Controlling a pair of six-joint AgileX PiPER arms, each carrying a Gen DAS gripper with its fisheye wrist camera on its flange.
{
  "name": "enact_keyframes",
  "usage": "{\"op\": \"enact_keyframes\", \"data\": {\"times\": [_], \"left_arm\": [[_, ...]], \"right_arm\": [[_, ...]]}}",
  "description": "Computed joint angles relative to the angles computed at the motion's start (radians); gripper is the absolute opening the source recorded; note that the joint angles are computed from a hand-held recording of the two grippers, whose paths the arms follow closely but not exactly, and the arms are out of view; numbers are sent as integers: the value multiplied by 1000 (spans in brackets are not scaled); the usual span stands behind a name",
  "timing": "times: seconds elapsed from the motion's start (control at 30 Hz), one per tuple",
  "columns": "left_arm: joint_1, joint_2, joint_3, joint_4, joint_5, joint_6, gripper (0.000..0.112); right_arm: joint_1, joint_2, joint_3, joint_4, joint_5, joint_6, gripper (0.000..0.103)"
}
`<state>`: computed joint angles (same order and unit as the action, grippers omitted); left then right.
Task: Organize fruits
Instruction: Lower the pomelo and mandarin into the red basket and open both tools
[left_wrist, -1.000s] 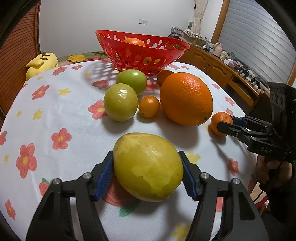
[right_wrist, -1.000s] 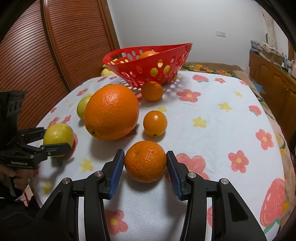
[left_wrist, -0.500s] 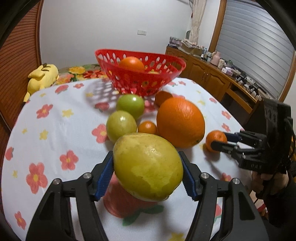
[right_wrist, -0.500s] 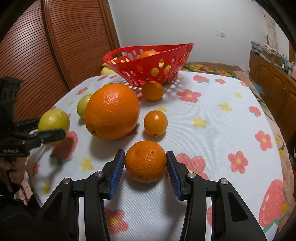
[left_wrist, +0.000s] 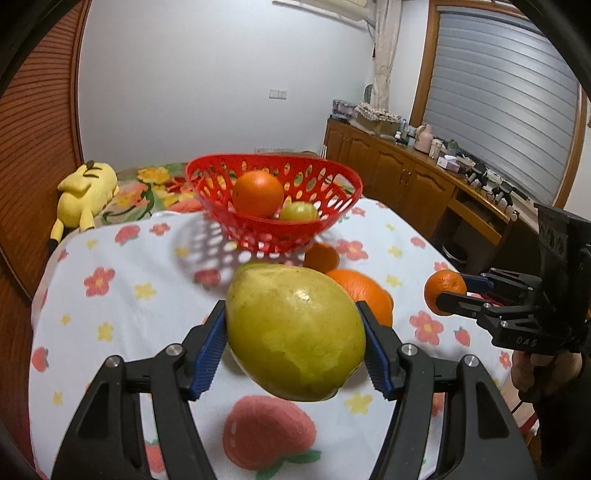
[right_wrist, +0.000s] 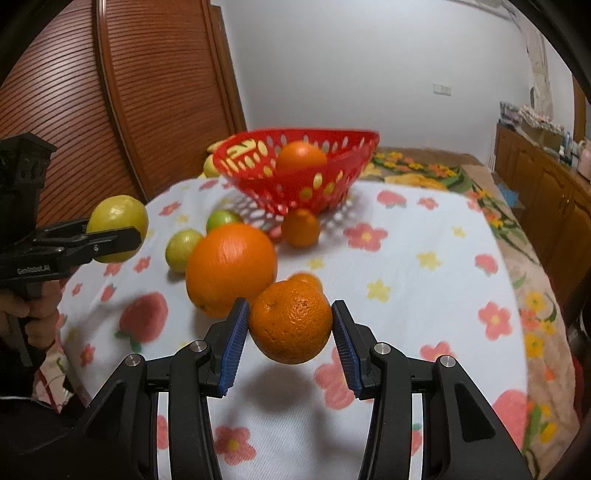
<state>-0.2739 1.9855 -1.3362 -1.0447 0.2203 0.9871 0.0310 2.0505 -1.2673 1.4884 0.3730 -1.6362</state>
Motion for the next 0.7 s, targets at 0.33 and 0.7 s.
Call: {"op": "enact_keyframes", "data": {"times": [0.33,0.7], "left_arm": [[11,33,-110,151,30,-134,66],[35,153,-341,418,113,-410,66]], "right_arm": [[2,-5,-119,-209,-3,200,46],[1,116,-401,-502,77,500,46]]}}
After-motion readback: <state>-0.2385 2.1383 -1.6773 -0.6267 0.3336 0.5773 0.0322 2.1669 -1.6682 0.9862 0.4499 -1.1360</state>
